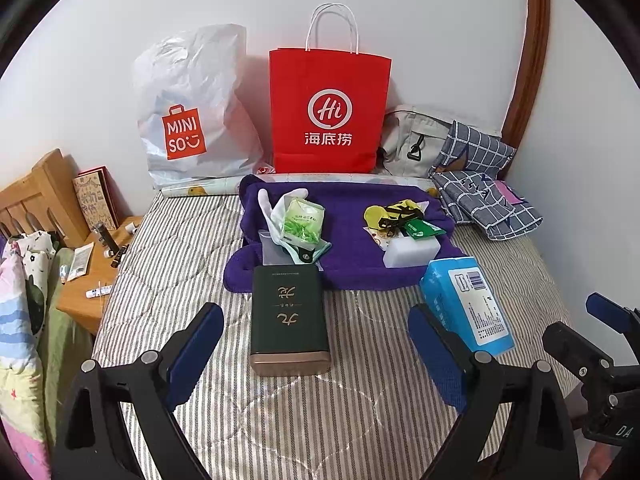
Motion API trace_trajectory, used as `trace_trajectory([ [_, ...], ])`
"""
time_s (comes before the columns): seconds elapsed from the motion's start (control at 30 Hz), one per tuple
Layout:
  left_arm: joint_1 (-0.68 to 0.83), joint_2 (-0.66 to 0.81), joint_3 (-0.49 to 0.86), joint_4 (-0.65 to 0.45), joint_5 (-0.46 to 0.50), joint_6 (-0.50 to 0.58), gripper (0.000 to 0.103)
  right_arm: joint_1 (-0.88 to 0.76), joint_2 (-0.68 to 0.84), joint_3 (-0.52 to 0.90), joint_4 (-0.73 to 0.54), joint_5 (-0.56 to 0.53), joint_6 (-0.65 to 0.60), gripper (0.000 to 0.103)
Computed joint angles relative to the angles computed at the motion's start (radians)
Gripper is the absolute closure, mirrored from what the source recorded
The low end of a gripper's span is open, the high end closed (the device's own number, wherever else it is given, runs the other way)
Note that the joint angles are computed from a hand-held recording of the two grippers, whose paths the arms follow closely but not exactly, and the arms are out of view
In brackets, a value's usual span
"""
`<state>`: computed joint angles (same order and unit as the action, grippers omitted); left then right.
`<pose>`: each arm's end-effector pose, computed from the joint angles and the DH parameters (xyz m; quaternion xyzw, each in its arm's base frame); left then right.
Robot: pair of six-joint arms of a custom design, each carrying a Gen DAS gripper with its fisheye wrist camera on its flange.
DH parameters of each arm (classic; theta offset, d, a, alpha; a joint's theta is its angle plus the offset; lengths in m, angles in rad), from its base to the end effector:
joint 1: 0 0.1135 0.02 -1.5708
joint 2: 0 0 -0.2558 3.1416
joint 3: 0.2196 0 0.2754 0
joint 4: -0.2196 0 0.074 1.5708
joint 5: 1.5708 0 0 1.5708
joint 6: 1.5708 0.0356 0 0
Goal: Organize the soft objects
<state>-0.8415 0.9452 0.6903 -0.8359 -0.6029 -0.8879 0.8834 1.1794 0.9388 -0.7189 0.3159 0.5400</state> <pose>0.1438 -0.1306 0.2195 -0.0921 0.9257 0.0144 0.3667 0.1733 0.1937 0.2559 -0.1143 0.9360 0.0805 0.3230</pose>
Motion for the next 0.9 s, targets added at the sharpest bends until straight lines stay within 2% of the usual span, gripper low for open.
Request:
trace_trajectory([
  [0.9,0.01,-0.013,-0.002,0.003,0.0,0.015,0.009,0.005,0.003,0.0,0.008,0.003,0.001,0.003],
])
